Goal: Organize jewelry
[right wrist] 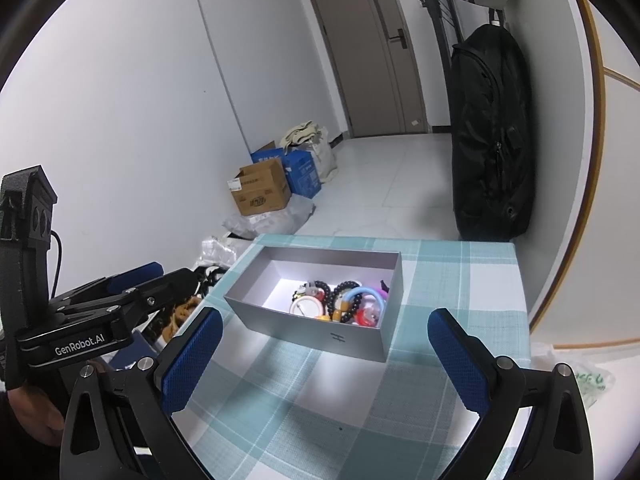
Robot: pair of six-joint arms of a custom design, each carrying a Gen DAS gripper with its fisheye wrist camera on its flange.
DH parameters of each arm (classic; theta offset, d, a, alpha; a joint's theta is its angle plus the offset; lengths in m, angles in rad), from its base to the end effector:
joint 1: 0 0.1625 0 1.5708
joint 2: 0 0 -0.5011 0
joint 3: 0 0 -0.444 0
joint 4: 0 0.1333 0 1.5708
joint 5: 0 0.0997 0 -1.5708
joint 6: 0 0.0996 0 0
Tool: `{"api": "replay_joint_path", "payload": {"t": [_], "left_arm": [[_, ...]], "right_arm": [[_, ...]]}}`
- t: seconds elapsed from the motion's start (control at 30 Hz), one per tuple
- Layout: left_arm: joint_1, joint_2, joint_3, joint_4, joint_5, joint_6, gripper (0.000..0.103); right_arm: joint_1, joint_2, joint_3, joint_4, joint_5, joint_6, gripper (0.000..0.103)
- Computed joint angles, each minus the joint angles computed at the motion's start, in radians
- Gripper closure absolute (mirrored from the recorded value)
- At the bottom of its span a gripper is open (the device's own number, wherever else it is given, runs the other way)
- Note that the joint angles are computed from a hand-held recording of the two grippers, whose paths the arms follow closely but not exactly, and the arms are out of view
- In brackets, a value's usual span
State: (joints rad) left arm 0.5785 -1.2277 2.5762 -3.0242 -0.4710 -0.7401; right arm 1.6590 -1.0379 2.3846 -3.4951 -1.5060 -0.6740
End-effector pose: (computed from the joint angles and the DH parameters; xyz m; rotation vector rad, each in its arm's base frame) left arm -0.1887 -0.3884 0.1668 0.2117 2.2468 -1.1300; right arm 0.1825 -0.4768 0.1324 1.1096 -2.6939 0.8560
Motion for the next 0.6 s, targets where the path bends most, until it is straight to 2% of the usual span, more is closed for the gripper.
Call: {"api": "replay_joint_path", "payload": {"t": [0.6], "left_arm": [[-0.005,0.001,-0.005,0.011,-0.007,-0.002,0.029]], "right_arm": [[0.002,0.002,-0.003,0.006,-0.003,0.002,0.0]]}}
